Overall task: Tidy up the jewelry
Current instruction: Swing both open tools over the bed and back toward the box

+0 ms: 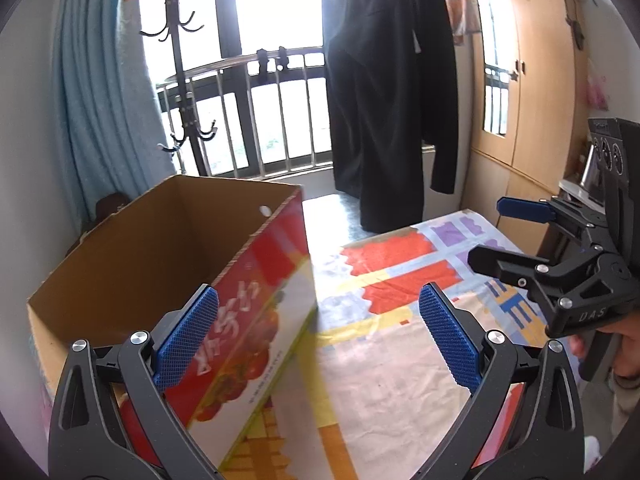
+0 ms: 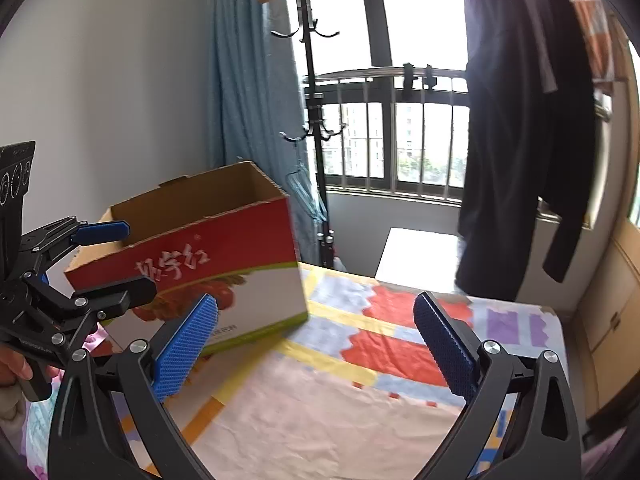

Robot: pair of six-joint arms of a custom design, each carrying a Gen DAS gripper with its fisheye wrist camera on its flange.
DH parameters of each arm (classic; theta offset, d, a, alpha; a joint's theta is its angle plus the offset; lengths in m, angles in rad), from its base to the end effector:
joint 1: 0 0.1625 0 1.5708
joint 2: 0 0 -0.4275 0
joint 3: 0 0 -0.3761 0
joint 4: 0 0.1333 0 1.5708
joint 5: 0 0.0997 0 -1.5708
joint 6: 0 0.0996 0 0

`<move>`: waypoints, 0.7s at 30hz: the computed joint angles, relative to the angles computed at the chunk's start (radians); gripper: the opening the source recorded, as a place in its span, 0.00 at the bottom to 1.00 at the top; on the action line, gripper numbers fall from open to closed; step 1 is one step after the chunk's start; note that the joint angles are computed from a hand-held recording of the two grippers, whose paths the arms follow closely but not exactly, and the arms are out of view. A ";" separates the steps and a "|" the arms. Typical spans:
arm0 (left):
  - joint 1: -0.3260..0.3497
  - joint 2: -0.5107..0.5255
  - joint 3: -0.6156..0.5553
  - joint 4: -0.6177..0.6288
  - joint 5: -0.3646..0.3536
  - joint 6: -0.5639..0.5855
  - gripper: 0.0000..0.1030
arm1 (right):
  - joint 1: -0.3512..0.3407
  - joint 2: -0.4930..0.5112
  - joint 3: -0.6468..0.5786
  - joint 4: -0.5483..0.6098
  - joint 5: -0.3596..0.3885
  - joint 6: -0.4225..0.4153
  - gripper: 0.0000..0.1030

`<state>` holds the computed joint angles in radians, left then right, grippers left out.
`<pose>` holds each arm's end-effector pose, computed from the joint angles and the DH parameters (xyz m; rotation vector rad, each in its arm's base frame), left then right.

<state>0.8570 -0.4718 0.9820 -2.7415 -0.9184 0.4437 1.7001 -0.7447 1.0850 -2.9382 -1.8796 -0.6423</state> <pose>-0.4011 -0.7590 0.1718 1.0926 2.1870 -0.9355 0.2055 -0.7817 0.3629 0.6902 -2.2453 1.1842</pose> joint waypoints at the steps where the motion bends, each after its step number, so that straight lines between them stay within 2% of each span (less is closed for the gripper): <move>1: -0.001 0.012 -0.013 0.011 -0.008 -0.009 0.94 | -0.007 -0.011 0.013 -0.010 -0.003 0.004 0.94; 8: -0.009 0.071 -0.051 0.032 -0.036 -0.039 0.94 | -0.047 -0.056 0.068 -0.051 -0.042 -0.005 0.94; 13: -0.004 0.103 -0.063 0.051 -0.053 -0.076 0.94 | -0.072 -0.074 0.094 -0.040 -0.037 0.024 0.94; 16: -0.007 0.096 -0.034 0.007 -0.032 -0.080 0.94 | -0.074 -0.075 0.099 -0.017 0.005 0.031 0.94; 21: -0.007 0.059 0.008 -0.052 0.001 -0.079 0.94 | -0.043 -0.027 0.038 0.010 0.022 0.001 0.94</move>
<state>0.8504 -0.4128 0.9899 -2.7935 -0.9174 0.3642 1.6568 -0.7718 1.1234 -2.9283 -1.8578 -0.6412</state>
